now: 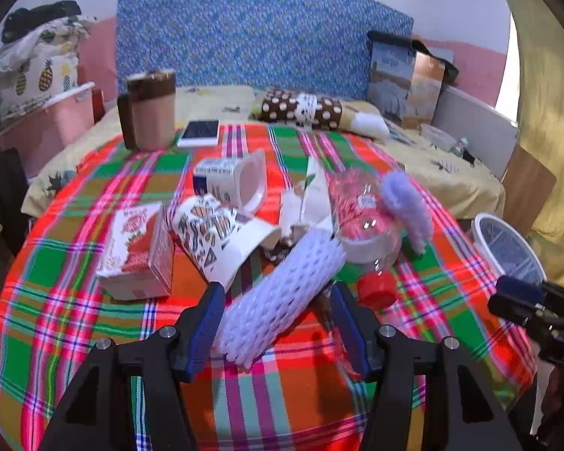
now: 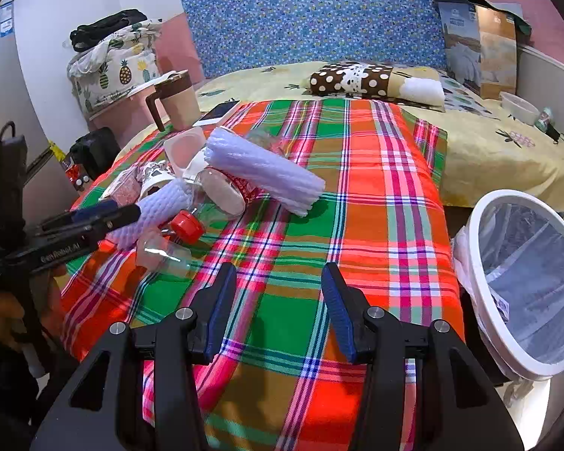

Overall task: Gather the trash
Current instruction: 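Grasp the white foam net sleeve with the left tool while the right tool grasps the red-capped bottle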

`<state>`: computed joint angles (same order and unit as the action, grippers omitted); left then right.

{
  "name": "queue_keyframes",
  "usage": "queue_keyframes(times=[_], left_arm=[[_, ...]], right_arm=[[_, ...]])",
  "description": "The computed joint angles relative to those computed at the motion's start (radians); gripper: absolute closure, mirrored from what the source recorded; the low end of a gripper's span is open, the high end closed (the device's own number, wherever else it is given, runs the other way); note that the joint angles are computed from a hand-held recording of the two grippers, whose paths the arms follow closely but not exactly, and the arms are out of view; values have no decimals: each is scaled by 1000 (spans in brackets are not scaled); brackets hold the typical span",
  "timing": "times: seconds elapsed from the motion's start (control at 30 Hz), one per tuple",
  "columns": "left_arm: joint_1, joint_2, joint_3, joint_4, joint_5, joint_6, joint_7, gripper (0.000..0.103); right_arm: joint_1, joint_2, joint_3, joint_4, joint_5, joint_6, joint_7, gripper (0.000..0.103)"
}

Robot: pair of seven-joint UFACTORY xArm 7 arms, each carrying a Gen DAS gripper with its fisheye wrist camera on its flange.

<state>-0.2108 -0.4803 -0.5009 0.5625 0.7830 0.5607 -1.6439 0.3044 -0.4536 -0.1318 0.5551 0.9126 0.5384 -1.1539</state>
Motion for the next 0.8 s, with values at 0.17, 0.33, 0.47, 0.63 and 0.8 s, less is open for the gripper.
queue_keyframes(times=[0.17, 0.33, 0.47, 0.63, 0.8], left_arm=[[-9, 44, 19, -4, 3, -15, 33, 45], [-24, 64, 28, 6, -9, 18, 50, 65], [-43, 53, 42, -5, -15, 30, 41, 78], [-40, -5, 42, -49, -32, 12, 0, 83], [-23, -49, 27, -76, -53, 6, -9, 84]], right_arm=[[8, 5, 15, 5, -4, -5, 18, 54], [24, 21, 25, 23, 6, 13, 40, 54], [40, 35, 47, 35, 27, 16, 56, 54], [61, 65, 80, 54, 57, 11, 82, 54], [68, 100, 117, 72, 46, -22, 144, 54]])
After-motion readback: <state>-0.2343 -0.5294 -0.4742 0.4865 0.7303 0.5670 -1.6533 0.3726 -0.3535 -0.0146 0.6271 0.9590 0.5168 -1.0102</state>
